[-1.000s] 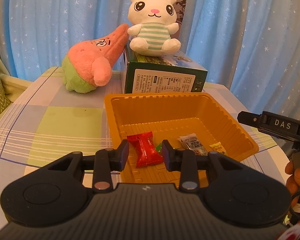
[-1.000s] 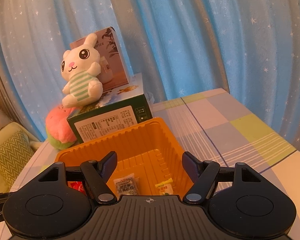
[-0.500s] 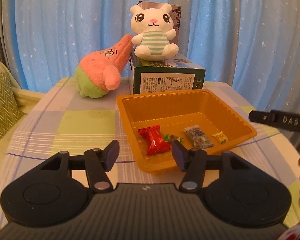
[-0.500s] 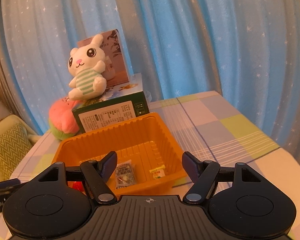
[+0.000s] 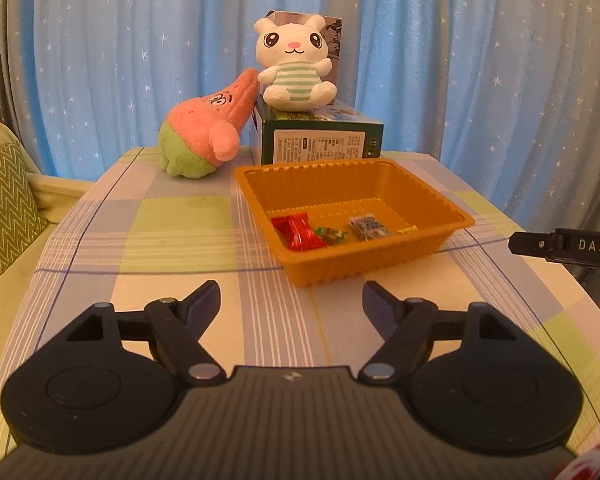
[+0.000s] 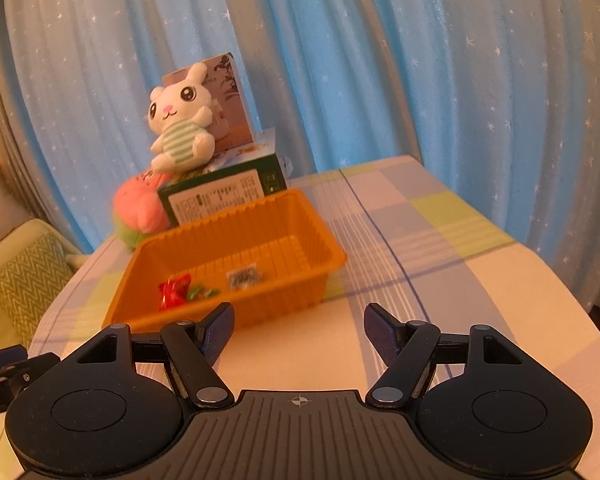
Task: Organize snacks
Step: 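Move both tools back toward the remaining red candies on the table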
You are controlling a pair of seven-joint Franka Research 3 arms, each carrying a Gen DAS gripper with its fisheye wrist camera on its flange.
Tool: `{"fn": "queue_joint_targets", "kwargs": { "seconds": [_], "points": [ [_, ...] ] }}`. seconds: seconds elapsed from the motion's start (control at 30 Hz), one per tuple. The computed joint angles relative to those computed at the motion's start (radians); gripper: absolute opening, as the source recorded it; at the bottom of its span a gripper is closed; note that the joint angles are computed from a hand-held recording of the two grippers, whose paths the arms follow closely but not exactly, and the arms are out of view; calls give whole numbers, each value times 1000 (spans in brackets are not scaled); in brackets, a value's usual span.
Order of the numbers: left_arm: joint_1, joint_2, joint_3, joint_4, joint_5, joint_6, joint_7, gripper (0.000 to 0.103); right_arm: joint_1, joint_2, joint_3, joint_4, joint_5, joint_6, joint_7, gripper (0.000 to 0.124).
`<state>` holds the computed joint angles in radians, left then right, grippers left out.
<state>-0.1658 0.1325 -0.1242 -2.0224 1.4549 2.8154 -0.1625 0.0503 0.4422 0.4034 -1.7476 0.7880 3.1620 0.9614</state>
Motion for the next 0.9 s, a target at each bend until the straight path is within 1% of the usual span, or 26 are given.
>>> {"fn": "queue_joint_targets", "kwargs": {
  "seconds": [0.1, 0.17, 0.2, 0.27, 0.37, 0.43, 0.57, 0.67, 0.77, 0.9],
  "points": [
    [2, -41, -4, -58, 20, 14, -42, 77, -79, -48, 95, -82, 59, 21, -81, 72],
    [5, -70, -12, -98, 21, 10, -59, 77, -130, -80, 157, -138, 120, 29, -144, 72],
    [8, -85, -16, -117, 17, 7, -64, 77, -145, -96, 176, -162, 153, 26, -173, 72],
    [12, -111, -26, -155, -1, -3, -71, 77, -158, -125, 192, -204, 210, 12, -216, 72],
    [19, -136, -39, -200, -46, -3, -62, 77, -162, -155, 201, -244, 294, -18, -283, 72],
    [24, -151, -46, -223, -56, 6, -64, 77, -171, -168, 216, -259, 361, -30, -359, 72],
    [35, -179, -54, -268, -80, 23, -27, 77, -183, -188, 237, -272, 499, -69, -522, 72],
    [45, -203, -57, -308, -97, 41, -8, 77, -165, -204, 215, -287, 531, -126, -570, 71],
    [53, -220, -64, -335, -124, 54, 14, 77, -123, -217, 182, -306, 507, -166, -577, 71],
    [59, -225, -77, -343, -126, 48, 19, 77, -77, -218, 154, -302, 533, -210, -647, 71]
  ]
}}
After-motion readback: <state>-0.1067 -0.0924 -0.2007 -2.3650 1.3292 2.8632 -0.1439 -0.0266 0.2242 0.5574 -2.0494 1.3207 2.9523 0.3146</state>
